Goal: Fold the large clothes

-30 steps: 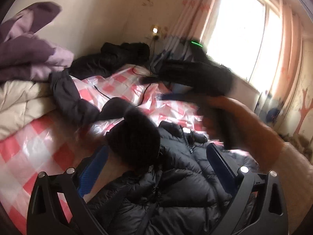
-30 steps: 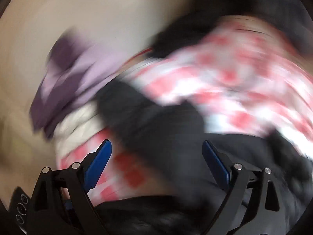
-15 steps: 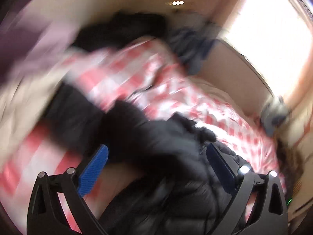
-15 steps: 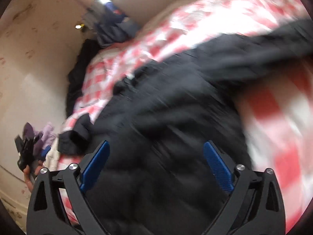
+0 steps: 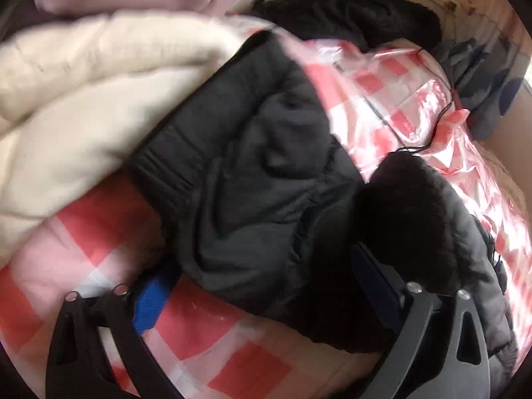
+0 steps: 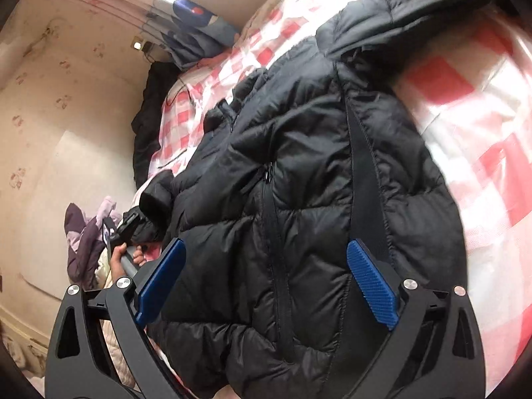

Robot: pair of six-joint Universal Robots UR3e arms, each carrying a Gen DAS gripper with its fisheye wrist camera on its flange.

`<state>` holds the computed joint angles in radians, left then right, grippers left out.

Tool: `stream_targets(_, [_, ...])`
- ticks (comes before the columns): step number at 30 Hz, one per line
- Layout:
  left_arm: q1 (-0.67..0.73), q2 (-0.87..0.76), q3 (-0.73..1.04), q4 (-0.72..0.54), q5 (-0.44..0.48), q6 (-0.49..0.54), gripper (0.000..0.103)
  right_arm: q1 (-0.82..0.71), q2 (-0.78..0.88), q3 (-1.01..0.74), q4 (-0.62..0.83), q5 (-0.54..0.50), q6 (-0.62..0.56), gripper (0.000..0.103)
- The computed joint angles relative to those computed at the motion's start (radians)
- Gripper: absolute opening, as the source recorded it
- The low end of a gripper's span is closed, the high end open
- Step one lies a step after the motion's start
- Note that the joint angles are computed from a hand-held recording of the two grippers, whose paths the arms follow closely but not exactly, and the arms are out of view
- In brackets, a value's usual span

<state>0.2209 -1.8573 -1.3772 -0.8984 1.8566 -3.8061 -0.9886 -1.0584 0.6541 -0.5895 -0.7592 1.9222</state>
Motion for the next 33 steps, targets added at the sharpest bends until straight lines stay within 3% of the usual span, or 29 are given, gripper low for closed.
stream_targets(4, [-0.153, 0.020, 0.008, -0.059, 0.255, -0.175, 0.094, 0.000, 0.012, -0.014, 0.041, -0.002, -0.032, 0.094])
stream_targets(7, [-0.271, -0.103, 0.161, -0.138, 0.536, -0.093, 0.096, -0.004, 0.021, -0.035, 0.096, 0.002, -0.062, 0.094])
stream_targets(9, [-0.276, -0.203, 0.300, -0.219, 0.625, -0.011, 0.096, -0.003, 0.014, -0.027, 0.099, 0.003, -0.076, 0.094])
stream_targets(12, [-0.199, -0.241, 0.405, -0.320, 0.530, 0.010, 0.096, 0.011, 0.011, -0.002, 0.071, -0.010, -0.065, 0.094])
stream_targets(19, [-0.133, -0.293, 0.464, -0.386, 0.475, -0.031, 0.096, 0.026, 0.010, 0.043, 0.011, -0.023, -0.032, 0.094])
stream_targets(23, [-0.131, -0.204, 0.294, -0.233, 0.458, -0.077, 0.096, 0.037, 0.004, 0.077, -0.024, -0.031, -0.020, 0.094])
stream_targets(26, [-0.099, -0.255, 0.367, -0.237, 0.377, 0.004, 0.096, 0.041, -0.002, 0.099, -0.042, -0.036, -0.013, 0.094])
stream_targets(28, [-0.101, -0.271, 0.387, -0.172, 0.352, 0.068, 0.077, 0.044, -0.004, 0.105, -0.048, -0.036, -0.013, 0.095])
stream_targets(30, [-0.087, -0.263, 0.393, -0.098, 0.238, 0.190, 0.012, 0.047, -0.006, 0.117, -0.059, -0.036, -0.011, 0.095])
stream_targets(33, [-0.110, -0.336, 0.542, -0.154, 0.239, 0.374, 0.005, 0.045, -0.005, 0.126, -0.061, -0.034, -0.012, 0.095])
